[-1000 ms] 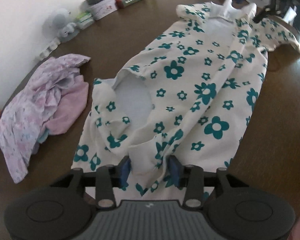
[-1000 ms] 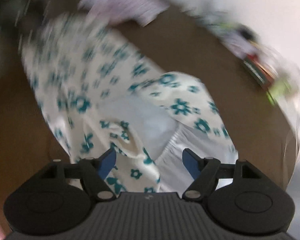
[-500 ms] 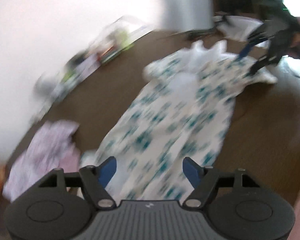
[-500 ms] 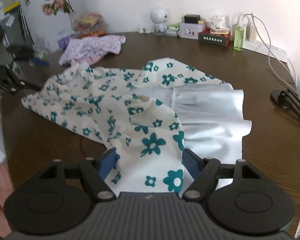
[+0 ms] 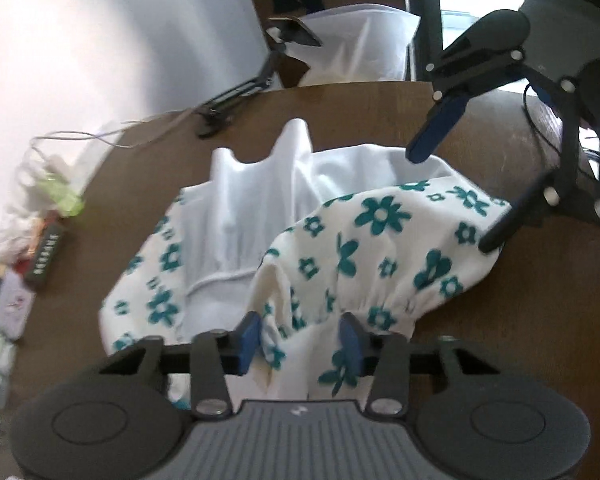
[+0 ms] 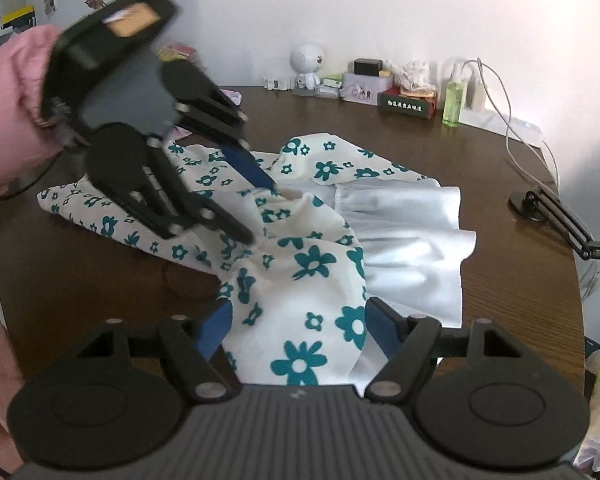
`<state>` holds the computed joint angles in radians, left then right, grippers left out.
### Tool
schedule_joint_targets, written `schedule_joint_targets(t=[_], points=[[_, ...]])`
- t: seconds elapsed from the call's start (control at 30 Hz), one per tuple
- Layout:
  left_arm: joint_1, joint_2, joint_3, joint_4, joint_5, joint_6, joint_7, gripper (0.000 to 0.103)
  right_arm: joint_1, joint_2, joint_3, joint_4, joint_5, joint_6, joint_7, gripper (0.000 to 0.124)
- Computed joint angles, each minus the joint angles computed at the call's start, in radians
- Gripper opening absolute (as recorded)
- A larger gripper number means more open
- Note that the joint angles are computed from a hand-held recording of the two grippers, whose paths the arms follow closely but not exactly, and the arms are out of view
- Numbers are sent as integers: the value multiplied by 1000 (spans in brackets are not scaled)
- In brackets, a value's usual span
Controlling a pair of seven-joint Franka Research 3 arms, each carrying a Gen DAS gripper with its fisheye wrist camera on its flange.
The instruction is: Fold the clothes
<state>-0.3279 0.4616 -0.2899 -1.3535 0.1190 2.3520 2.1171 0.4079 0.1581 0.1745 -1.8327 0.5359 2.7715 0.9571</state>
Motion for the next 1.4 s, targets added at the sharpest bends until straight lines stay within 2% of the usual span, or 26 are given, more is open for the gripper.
schedule_joint_targets(t=[0.03,0.07,0.17,0.23,0.27,0.3,0.33,0.37,0.47,0.5,0.53,0.6,0.67,0.7,0.73,0.77,0.8,0.83,0.9,0.93,0.97,1.0,1.03,1.17,1.3,1.4], points=[[1,13,-2,21,-10,-24,-6,11,2,8,-1,10,-9,-2,1,74],[4,23,-4,38,-25,-48,-13,7,5,18,-2,23,-21,-8,4,74],[20,26,-13,40,-69,-55,-24,6,19,64,-19,80,-96,-41,64,69],[34,16,-18,20,-100,-35,-34,6,18,93,-24,121,-125,-86,96,52],[45,9,-24,8,-120,-23,-31,6,15,103,-22,137,-129,-109,102,37],[59,-3,-32,-10,-145,-10,-22,6,11,109,-19,148,-129,-127,101,28],[72,-14,-40,-28,-171,2,-12,6,6,108,-14,149,-122,-135,92,11],[82,-17,-45,-35,-193,13,-4,6,2,104,-8,146,-113,-138,81,7],[105,-34,-58,-70,-253,63,12,10,-20,74,17,120,-34,-130,5,6],[111,-35,-61,-74,-271,69,15,19,-26,62,23,113,-1,-125,-20,6],[117,-36,-64,-78,-289,75,17,41,-27,53,25,108,21,-117,-36,6],[106,-43,-55,-95,-274,98,14,62,-26,39,25,102,56,-102,-59,6],[93,-45,-45,-104,-245,109,9,61,-28,30,27,106,96,-96,-89,5],[90,-35,-45,-90,-238,90,11,55,-31,26,31,111,125,-100,-113,4],[89,-24,-47,-73,-235,63,14,38,-33,23,34,114,151,-101,-141,4],[88,-12,-47,-55,-233,34,18,27,-33,20,35,118,171,-101,-166,4],[87,-2,-47,-40,-229,10,23,6,-32,17,37,122,192,-101,-190,4],[86,0,-47,-39,-228,4,29,7,-22,17,30,122,174,-88,-183,4],[98,-16,-59,-69,-251,28,56,7,9,25,5,118,78,-48,-111,19],[109,-29,-68,-92,-276,52,72,7,23,35,-9,118,20,-37,-58,55],[121,-44,-77,-117,-303,79,88,7,34,46,-22,121,-34,-34,-6,84],[131,-59,-85,-141,-329,104,106,7,45,58,-35,124,-89,-33,47,84],[142,-76,-93,-166,-357,130,128,7,45,69,-36,129,-112,-39,73,77],[199,-166,-142,-279,-528,206,283,6,26,108,-15,146,-103,-29,103,76],[238,-265,-163,-370,-758,205,477,6,-3,102,26,118,-67,-11,-8,77],[229,-300,-139,-388,-843,158,521,6,-14,81,50,89,-31,-24,-136,72]])
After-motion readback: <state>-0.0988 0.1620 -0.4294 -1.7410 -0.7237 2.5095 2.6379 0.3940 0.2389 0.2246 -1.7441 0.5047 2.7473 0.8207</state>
